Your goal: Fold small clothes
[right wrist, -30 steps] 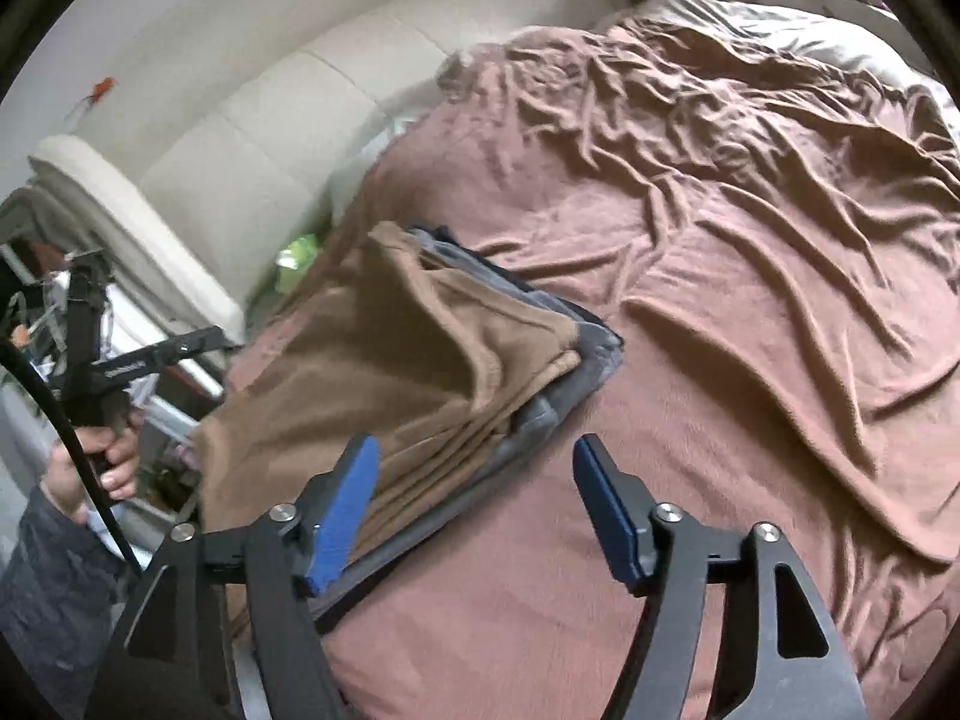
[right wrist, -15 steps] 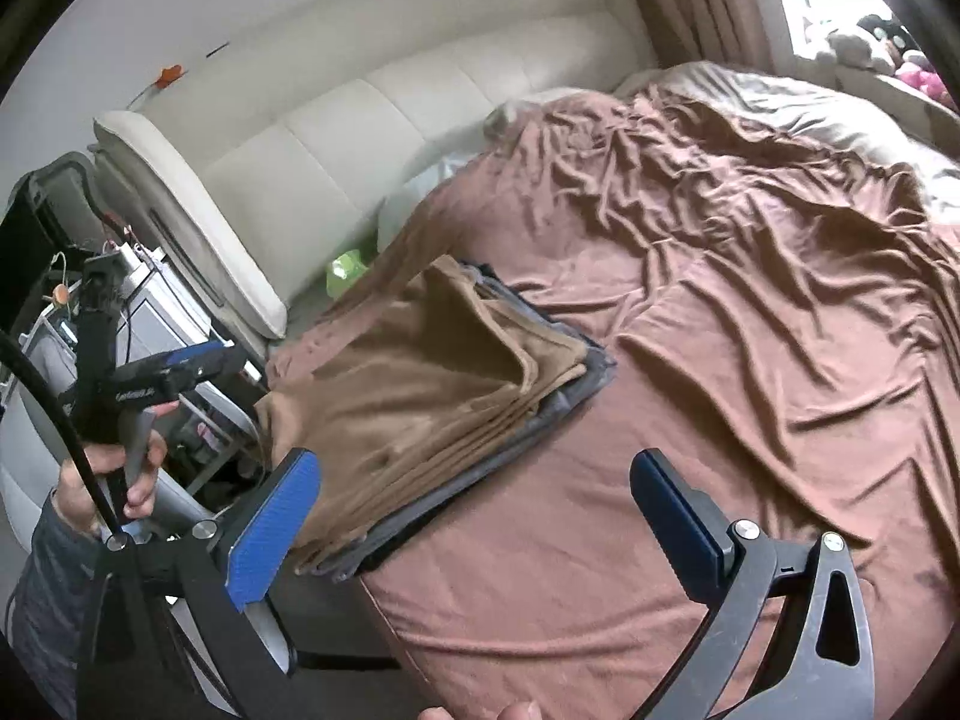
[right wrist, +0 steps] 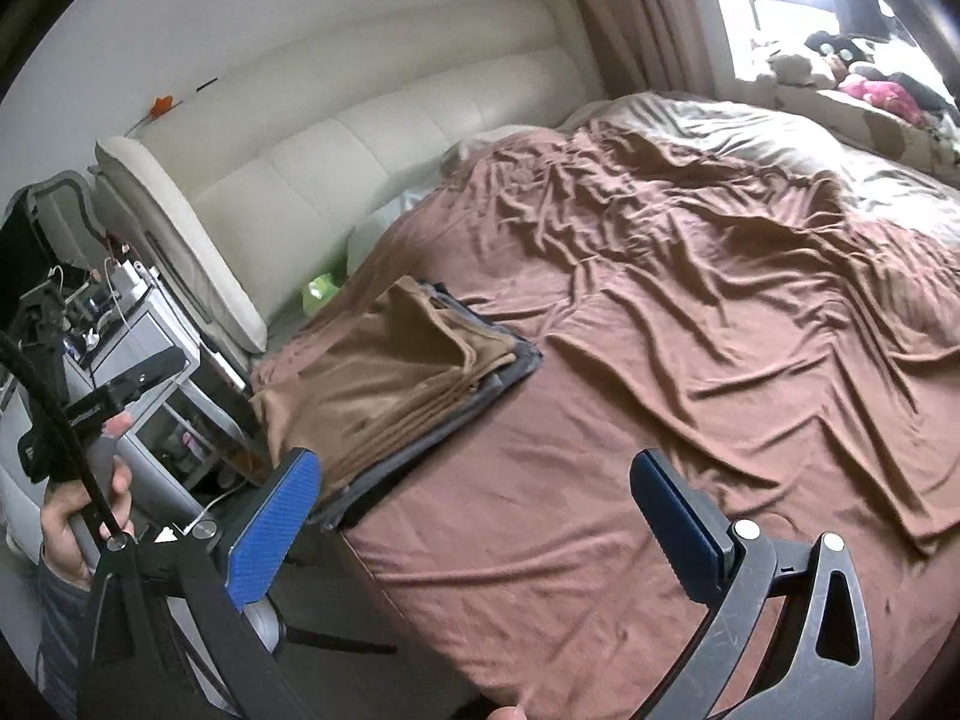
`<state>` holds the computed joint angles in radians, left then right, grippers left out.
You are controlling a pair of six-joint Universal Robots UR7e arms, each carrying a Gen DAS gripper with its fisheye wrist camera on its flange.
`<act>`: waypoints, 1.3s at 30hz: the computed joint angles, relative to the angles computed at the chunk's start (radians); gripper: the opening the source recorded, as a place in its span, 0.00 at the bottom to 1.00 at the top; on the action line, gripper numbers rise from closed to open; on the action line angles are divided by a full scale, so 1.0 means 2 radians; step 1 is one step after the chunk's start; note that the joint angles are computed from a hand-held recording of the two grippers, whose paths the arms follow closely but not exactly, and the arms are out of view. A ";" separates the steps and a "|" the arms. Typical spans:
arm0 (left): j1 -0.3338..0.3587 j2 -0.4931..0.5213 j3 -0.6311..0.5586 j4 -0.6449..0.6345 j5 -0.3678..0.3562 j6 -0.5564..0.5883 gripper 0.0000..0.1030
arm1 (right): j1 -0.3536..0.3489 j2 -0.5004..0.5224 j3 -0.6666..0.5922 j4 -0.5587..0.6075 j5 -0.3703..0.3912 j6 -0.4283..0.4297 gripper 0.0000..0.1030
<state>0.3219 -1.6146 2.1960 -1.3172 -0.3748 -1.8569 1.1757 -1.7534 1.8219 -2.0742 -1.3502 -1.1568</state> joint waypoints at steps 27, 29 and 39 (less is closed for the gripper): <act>-0.173 0.120 -0.006 -0.017 -0.060 -0.079 1.00 | -0.283 -0.180 -0.028 0.231 0.180 -0.248 1.00; -0.183 0.126 -0.006 -0.022 -0.061 -0.082 1.00 | -0.312 -0.188 -0.033 0.257 0.198 -0.278 1.00; -0.236 0.169 -0.019 0.009 -0.078 -0.132 1.00 | -0.442 -0.208 -0.057 0.391 0.270 -0.442 1.00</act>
